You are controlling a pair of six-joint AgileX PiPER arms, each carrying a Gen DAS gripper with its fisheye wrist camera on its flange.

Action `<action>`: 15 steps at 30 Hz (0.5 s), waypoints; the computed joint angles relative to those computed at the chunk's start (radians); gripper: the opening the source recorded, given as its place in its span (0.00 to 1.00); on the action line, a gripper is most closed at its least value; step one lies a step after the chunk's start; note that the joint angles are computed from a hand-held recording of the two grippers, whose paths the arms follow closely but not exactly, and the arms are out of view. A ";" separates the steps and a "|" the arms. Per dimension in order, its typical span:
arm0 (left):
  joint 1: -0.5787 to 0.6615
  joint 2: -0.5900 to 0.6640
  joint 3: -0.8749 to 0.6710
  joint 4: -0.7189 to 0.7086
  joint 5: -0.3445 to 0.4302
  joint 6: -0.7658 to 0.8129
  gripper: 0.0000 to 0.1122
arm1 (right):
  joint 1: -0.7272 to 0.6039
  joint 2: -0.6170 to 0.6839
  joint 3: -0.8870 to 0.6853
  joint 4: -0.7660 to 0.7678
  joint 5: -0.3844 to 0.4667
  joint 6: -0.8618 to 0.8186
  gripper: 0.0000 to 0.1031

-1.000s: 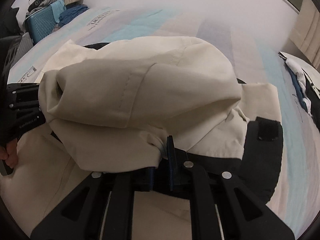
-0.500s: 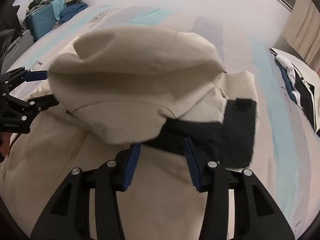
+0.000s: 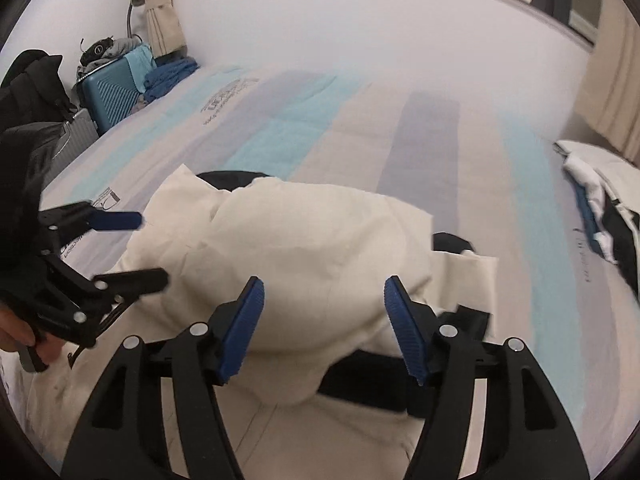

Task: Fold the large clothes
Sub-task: 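Press the folded hood flat with both open tools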

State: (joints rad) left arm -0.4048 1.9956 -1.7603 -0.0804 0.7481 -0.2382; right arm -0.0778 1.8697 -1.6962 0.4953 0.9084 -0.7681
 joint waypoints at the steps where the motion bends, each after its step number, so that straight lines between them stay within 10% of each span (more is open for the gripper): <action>1: 0.012 0.019 -0.017 -0.049 -0.003 0.025 0.86 | -0.001 0.034 -0.032 0.018 0.013 0.003 0.58; 15: -0.010 0.161 -0.046 -0.067 -0.014 -0.014 0.82 | 0.004 0.179 -0.041 0.026 -0.025 0.053 0.32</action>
